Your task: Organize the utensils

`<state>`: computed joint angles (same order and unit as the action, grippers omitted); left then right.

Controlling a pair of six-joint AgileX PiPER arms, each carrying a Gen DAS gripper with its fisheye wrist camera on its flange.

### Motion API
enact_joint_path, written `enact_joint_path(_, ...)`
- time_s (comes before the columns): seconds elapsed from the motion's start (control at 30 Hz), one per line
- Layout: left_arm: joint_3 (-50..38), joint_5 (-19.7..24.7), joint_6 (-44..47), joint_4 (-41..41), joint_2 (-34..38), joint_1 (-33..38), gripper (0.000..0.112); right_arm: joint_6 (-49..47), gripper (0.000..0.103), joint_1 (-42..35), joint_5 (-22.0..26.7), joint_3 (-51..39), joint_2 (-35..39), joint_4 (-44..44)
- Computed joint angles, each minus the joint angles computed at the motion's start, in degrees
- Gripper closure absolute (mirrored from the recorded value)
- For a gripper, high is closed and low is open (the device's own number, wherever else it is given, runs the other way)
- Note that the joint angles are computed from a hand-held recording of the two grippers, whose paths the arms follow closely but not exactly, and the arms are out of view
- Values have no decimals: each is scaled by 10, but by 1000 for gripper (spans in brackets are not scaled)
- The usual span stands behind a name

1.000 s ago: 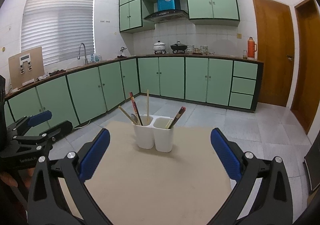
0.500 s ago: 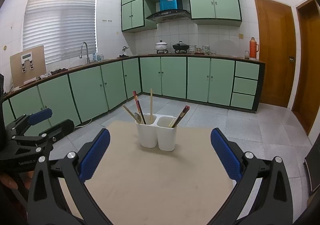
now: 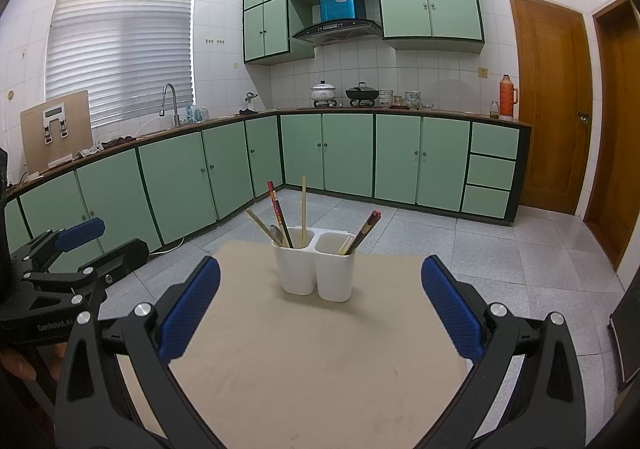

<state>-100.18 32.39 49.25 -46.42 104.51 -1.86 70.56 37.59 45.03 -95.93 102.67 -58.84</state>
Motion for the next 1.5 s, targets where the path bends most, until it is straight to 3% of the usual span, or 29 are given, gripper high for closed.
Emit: enact_joint_path(1.5, 6, -2, 7, -7, -1, 4, 16, 2, 5, -2, -3, 4, -3, 1)
